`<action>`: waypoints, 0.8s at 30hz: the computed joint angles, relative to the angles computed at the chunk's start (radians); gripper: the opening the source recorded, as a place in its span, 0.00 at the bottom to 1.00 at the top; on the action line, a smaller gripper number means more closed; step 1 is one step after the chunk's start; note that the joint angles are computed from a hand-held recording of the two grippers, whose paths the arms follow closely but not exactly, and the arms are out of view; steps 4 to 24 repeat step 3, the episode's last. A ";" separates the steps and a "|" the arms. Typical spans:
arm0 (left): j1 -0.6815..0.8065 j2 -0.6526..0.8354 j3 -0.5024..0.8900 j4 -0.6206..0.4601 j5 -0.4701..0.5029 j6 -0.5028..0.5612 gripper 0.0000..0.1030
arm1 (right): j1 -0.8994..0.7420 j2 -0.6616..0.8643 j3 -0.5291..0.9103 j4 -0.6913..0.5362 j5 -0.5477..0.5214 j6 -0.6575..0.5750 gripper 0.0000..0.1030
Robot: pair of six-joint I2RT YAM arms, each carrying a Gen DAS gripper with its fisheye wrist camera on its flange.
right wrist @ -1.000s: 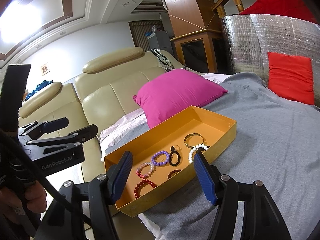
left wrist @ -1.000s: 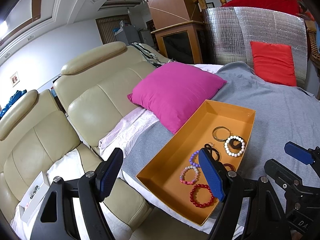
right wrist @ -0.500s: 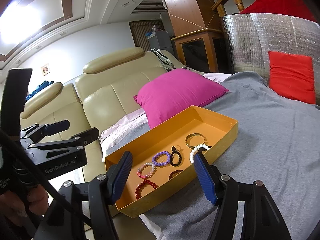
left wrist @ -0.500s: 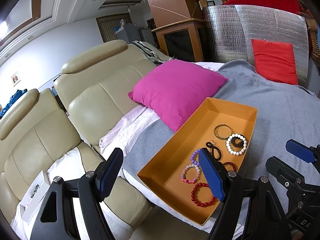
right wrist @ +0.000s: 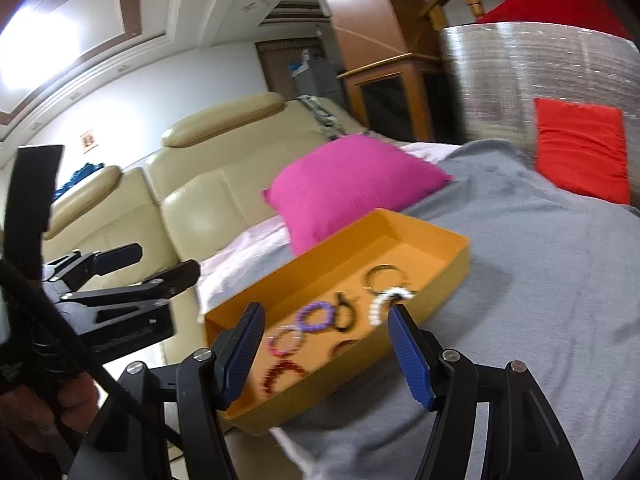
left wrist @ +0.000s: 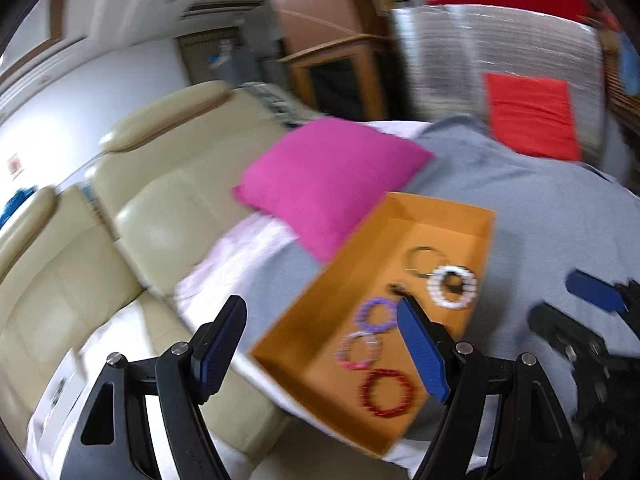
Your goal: Organize jewelry
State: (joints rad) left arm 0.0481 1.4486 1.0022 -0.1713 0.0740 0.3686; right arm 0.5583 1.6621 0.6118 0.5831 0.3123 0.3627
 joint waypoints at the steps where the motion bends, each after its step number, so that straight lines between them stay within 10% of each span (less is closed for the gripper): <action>1: -0.030 0.009 0.006 -0.011 0.004 0.005 0.76 | -0.026 -0.014 -0.008 -0.025 0.002 0.013 0.66; 24: -0.121 0.054 0.032 -0.045 0.013 0.001 0.76 | -0.118 -0.061 -0.063 -0.024 -0.016 0.052 0.66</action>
